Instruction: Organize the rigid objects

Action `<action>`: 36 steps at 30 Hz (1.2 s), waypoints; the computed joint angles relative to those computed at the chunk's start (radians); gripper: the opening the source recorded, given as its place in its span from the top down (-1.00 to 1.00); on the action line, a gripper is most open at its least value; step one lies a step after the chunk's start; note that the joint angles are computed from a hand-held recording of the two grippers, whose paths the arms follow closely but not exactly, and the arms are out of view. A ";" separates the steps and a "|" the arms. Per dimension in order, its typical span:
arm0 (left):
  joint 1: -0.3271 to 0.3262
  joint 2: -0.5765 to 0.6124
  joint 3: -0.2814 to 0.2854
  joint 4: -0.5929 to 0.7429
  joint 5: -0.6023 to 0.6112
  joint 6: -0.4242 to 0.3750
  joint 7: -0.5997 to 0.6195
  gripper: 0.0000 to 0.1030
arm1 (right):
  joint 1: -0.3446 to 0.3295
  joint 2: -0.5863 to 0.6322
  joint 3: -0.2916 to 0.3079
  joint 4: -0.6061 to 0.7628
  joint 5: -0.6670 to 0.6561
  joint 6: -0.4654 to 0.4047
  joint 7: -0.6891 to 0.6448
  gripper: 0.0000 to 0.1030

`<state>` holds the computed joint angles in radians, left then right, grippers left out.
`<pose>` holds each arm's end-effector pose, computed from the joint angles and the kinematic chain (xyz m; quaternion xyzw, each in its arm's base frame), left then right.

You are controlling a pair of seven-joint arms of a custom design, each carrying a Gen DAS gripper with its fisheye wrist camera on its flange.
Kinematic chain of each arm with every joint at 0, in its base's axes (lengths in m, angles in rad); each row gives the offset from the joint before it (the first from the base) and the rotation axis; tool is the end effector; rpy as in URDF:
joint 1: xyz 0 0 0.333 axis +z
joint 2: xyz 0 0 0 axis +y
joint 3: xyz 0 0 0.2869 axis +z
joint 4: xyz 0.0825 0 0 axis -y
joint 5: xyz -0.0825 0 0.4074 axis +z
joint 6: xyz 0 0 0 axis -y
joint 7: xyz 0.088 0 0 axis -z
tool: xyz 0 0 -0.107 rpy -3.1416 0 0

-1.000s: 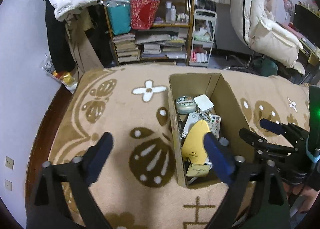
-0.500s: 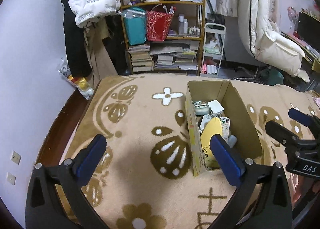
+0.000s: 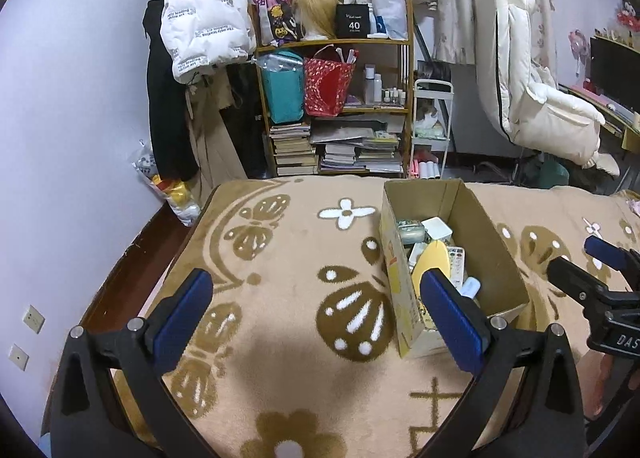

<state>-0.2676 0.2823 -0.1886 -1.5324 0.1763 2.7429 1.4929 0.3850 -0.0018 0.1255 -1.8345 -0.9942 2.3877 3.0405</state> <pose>0.6435 -0.3036 0.5764 -0.4657 0.7612 -0.3677 0.2620 0.5526 0.3008 0.5537 -0.4881 0.7323 -0.3518 0.3189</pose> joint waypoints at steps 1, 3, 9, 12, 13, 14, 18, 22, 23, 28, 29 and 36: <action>-0.006 0.002 0.007 0.000 0.012 -0.001 -0.017 -0.99 | 0.001 0.000 0.001 0.000 -0.008 -0.001 0.002 -1.00; -0.004 0.001 0.006 -0.012 0.013 0.007 -0.020 -0.99 | 0.004 -0.002 0.003 -0.004 -0.024 -0.003 0.011 -1.00; -0.024 0.004 0.028 -0.018 0.079 -0.021 -0.078 -0.99 | 0.003 0.000 0.000 -0.013 -0.001 0.009 0.004 -1.00; -0.013 0.004 0.020 -0.018 0.070 -0.036 -0.082 -0.99 | 0.001 -0.004 0.000 -0.019 0.003 0.012 0.010 -1.00; -0.003 0.005 0.009 -0.017 0.044 -0.039 -0.066 -0.99 | 0.000 -0.006 -0.001 -0.022 0.006 0.015 0.011 -1.00; -0.005 0.004 0.013 -0.018 0.049 -0.038 -0.076 -0.99 | -0.001 -0.006 0.000 -0.024 0.009 0.015 0.012 -1.00; -0.009 0.002 0.019 -0.023 0.071 -0.033 -0.092 -0.99 | -0.002 -0.006 0.001 -0.025 0.021 0.014 0.009 -1.00; -0.009 0.008 0.019 -0.012 0.076 -0.044 -0.087 -0.99 | -0.003 -0.001 0.000 -0.019 0.038 0.008 -0.004 -1.00; -0.009 0.007 0.018 -0.014 0.075 -0.042 -0.087 -0.99 | -0.003 0.001 0.000 -0.018 0.041 0.007 -0.007 -1.00; -0.012 0.011 0.021 -0.009 0.083 -0.044 -0.094 -0.99 | -0.002 0.000 -0.002 -0.020 0.043 0.010 -0.009 -1.00; -0.012 0.011 0.021 -0.009 0.084 -0.043 -0.095 -0.99 | -0.003 0.001 -0.002 -0.019 0.044 0.012 -0.010 -1.00; -0.007 0.012 0.017 -0.011 0.073 -0.043 -0.077 -0.99 | -0.002 0.001 -0.003 -0.020 0.045 0.011 -0.010 -1.00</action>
